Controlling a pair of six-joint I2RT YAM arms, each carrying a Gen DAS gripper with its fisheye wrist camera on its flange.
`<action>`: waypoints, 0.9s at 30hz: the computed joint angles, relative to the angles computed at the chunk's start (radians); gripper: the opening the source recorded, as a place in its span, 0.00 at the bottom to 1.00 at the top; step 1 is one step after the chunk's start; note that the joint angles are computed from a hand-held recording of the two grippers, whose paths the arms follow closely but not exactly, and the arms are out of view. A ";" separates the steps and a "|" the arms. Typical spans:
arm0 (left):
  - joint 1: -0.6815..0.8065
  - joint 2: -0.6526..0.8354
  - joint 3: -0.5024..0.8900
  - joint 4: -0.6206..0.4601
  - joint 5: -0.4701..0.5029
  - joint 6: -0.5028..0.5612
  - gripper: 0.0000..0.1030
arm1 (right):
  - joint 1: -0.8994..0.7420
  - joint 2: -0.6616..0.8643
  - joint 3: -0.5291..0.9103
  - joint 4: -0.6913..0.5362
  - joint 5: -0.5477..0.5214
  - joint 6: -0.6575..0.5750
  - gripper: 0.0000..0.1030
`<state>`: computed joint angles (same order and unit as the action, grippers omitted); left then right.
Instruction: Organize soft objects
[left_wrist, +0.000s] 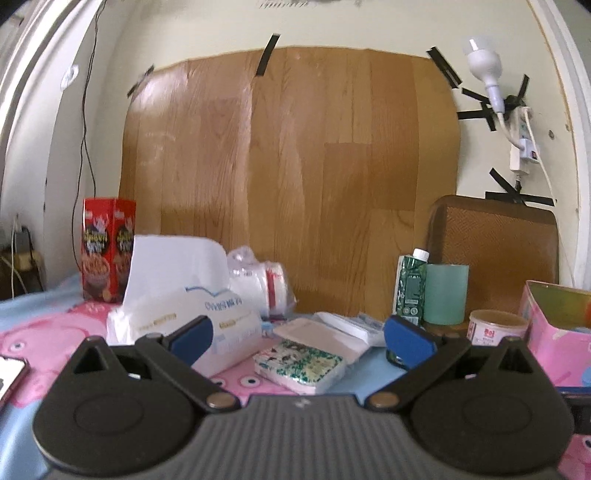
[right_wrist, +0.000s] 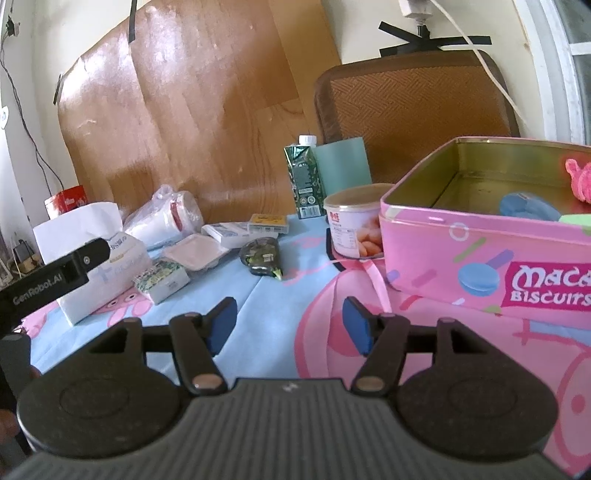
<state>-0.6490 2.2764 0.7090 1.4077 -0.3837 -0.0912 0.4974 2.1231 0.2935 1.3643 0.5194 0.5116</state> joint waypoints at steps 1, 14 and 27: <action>-0.006 0.006 -0.003 0.020 -0.007 0.011 1.00 | -0.001 -0.006 0.005 -0.016 -0.004 -0.005 0.64; 0.026 -0.028 -0.006 -0.074 0.054 -0.080 1.00 | -0.005 -0.001 0.000 -0.002 -0.014 -0.011 0.65; 0.017 -0.046 -0.004 -0.115 0.028 -0.055 1.00 | -0.005 -0.011 0.015 -0.045 -0.021 -0.017 0.65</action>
<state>-0.6321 2.2303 0.7052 1.2927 -0.3554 -0.1465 0.4926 2.1125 0.3090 1.3195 0.4983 0.4944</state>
